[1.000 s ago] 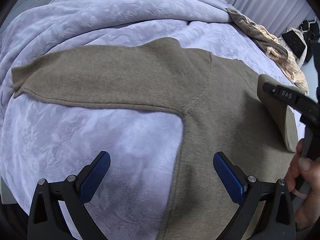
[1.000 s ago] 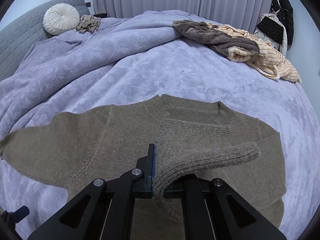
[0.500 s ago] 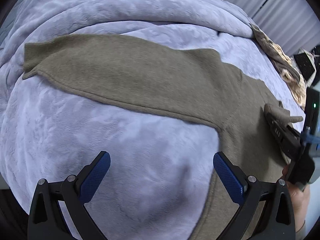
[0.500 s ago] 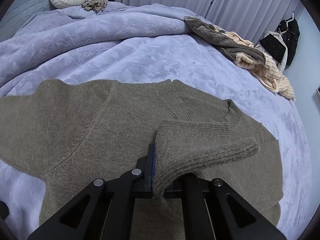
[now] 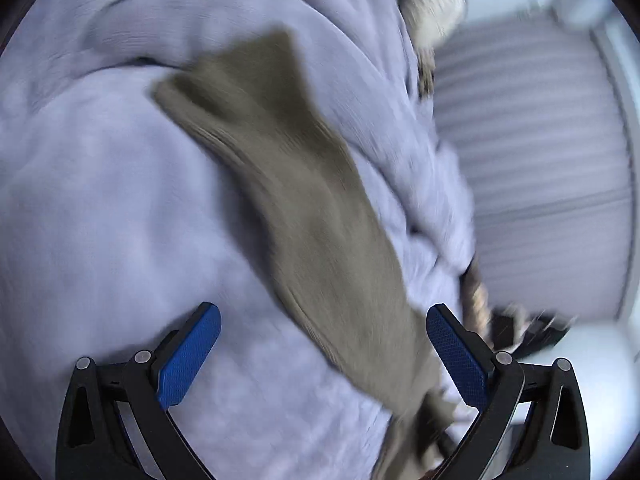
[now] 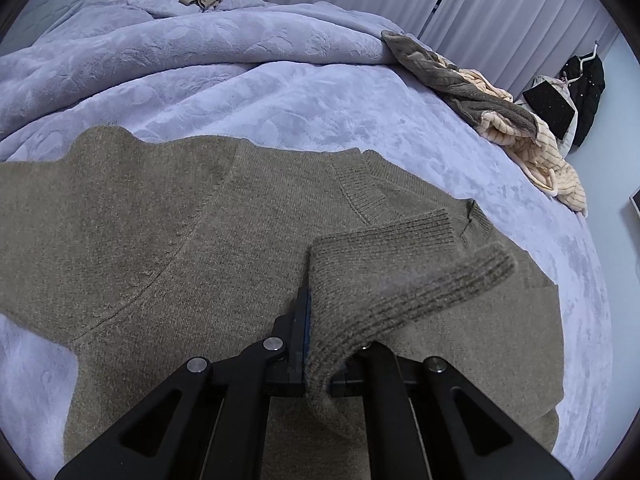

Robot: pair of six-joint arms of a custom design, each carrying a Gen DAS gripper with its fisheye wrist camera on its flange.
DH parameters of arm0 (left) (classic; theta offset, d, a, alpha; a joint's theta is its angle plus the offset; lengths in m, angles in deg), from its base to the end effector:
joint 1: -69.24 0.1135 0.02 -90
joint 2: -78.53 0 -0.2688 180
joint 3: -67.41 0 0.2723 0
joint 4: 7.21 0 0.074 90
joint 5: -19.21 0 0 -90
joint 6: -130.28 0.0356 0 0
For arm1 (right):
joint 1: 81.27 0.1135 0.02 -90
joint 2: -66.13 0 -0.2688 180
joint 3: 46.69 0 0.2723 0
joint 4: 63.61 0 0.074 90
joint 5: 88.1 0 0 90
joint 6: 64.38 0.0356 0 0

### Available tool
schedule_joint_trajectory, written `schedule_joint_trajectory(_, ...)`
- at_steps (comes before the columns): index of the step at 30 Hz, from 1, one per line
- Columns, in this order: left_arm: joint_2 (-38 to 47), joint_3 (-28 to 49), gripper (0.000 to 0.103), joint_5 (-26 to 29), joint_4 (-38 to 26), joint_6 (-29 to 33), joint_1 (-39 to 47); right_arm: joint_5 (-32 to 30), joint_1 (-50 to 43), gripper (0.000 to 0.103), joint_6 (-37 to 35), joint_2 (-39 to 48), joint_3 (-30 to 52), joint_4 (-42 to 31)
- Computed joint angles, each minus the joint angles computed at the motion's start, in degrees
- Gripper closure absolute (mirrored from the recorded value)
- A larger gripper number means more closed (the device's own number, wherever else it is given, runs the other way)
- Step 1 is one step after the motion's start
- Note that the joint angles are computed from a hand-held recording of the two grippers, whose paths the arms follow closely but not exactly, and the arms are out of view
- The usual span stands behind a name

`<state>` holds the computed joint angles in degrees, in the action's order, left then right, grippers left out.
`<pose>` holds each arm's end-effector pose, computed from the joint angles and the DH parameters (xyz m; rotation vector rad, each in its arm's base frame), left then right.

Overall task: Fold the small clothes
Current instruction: 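Grasp the sleeve cuff with the left tool while the right tool opens and releases it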

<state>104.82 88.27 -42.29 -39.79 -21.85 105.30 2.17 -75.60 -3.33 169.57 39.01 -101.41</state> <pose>0.1175 0.0646 0.1420 -1.5124 1.6776 -0.8011 0.4019 0.0397 0.2016 -0.7565 2.4336 -0.1653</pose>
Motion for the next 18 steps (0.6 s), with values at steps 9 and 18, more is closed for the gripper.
schedule_joint_trajectory(9,33.11,3.21,0.003,7.7,32.41,0.49,12.78,0.42,0.23,0.098,0.13,0.9,0.59,-0.45)
schedule_joint_trajectory(18,24.88,7.71,0.096,1.17,18.04,11.57,10.2,1.18,0.62,0.098,-0.1,1.5,0.67,-0.26)
